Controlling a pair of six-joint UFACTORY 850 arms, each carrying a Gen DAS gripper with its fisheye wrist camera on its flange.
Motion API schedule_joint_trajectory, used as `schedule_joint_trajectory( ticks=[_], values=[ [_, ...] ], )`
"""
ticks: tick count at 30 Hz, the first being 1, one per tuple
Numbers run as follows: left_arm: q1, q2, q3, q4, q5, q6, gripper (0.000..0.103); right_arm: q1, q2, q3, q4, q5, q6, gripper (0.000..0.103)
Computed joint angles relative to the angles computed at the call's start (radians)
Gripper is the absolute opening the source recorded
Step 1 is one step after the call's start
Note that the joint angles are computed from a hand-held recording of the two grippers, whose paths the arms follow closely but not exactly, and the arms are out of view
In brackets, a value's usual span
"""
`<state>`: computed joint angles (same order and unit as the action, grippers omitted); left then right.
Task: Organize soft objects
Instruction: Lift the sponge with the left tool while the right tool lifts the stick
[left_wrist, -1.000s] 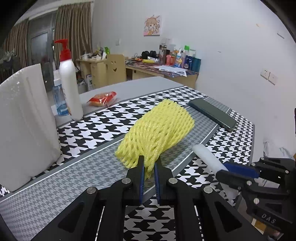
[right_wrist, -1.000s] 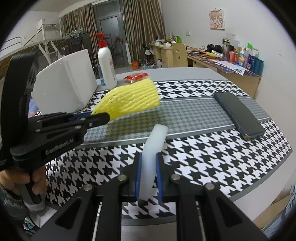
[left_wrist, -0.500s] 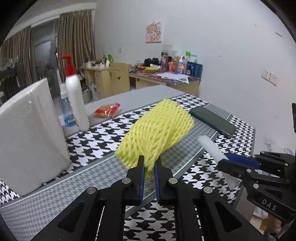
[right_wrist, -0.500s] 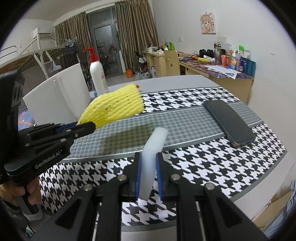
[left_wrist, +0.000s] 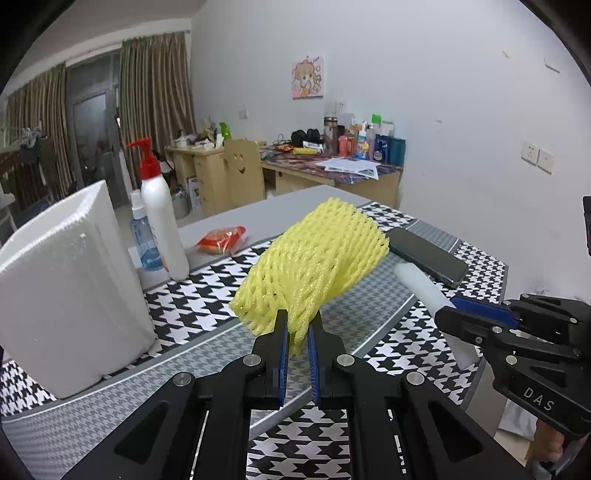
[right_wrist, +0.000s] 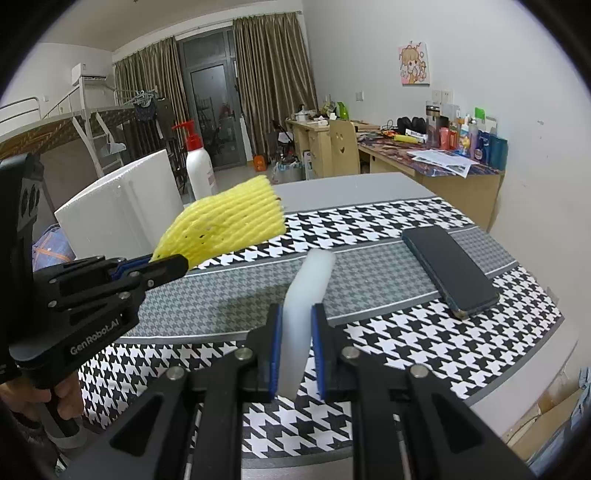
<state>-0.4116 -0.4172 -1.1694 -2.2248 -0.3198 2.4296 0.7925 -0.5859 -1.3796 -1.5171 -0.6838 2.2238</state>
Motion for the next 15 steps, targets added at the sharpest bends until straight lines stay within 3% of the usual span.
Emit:
schedule_joint_trajectory(
  ticks=[15],
  values=[
    [0.01,0.061,0.039,-0.115,-0.029,0.109,0.01,0.013,0.017,-0.005,-0.066,-0.042,0.022,0.019]
  ],
)
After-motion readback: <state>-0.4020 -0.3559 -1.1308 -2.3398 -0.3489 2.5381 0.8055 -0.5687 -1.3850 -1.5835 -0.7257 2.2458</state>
